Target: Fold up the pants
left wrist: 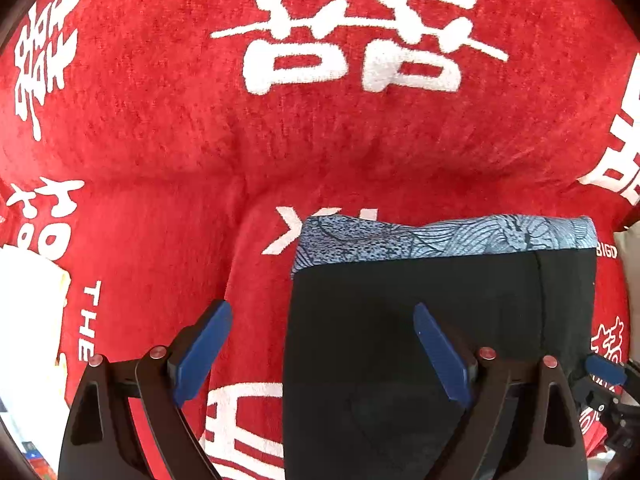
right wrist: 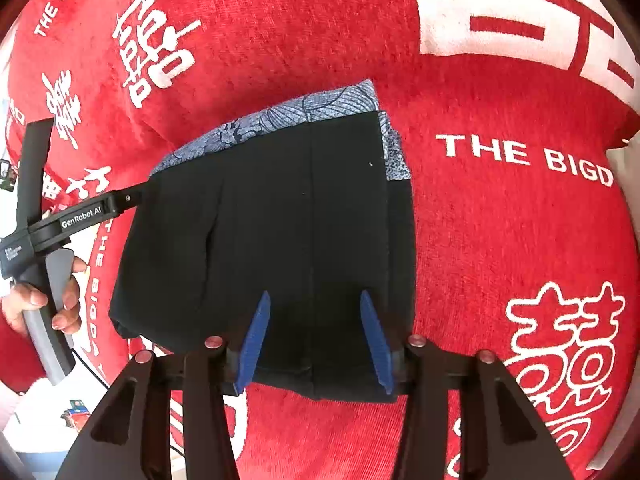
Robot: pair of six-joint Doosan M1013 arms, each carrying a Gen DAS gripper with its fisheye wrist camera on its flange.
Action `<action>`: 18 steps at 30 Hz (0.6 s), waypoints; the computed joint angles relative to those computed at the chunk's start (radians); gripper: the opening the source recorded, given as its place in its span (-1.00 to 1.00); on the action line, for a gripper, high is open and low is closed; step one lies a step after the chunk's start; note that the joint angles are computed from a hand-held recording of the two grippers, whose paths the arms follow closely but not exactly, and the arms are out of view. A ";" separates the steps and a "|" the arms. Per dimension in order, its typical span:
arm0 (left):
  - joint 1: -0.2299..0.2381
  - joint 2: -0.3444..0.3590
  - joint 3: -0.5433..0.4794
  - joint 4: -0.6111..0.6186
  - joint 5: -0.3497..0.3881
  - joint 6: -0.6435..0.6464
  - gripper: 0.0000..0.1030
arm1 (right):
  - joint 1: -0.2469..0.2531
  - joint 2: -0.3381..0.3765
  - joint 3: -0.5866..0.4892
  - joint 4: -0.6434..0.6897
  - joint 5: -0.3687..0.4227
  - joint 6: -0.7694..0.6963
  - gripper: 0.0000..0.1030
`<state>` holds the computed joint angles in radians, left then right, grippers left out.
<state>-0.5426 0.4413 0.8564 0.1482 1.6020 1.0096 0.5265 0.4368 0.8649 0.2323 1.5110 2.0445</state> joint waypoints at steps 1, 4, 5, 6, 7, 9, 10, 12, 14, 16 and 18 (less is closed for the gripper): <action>0.001 0.000 0.001 -0.005 -0.002 0.002 0.81 | -0.003 -0.001 -0.001 0.005 0.001 0.001 0.01; 0.005 -0.004 0.004 -0.028 -0.011 0.011 0.81 | -0.012 -0.003 -0.008 0.009 0.009 0.001 0.20; 0.007 -0.006 0.008 -0.038 -0.018 0.012 0.81 | -0.016 -0.004 -0.010 0.008 0.011 0.000 0.24; 0.010 -0.008 0.013 -0.050 -0.026 0.013 0.81 | -0.019 -0.006 -0.009 0.006 0.010 0.000 0.25; 0.012 -0.009 0.015 -0.061 -0.031 0.013 0.81 | -0.022 -0.008 -0.009 0.005 0.012 0.000 0.25; 0.016 -0.014 0.023 -0.082 -0.047 0.016 0.81 | -0.028 -0.009 -0.007 0.010 0.016 0.001 0.26; 0.018 -0.016 0.026 -0.092 -0.055 0.018 0.81 | -0.031 -0.009 -0.007 0.013 0.018 0.003 0.26; 0.021 -0.021 0.031 -0.113 -0.072 0.025 0.81 | -0.037 -0.013 -0.001 0.017 0.017 0.009 0.31; 0.029 -0.023 0.033 -0.157 -0.074 0.029 0.99 | -0.040 -0.013 0.002 0.023 0.015 0.014 0.38; 0.042 -0.029 0.043 -0.210 -0.084 0.027 0.99 | -0.045 -0.017 0.011 0.031 0.012 0.013 0.41; 0.055 -0.032 0.050 -0.253 -0.092 0.032 0.99 | -0.052 -0.022 0.020 0.042 0.007 0.005 0.44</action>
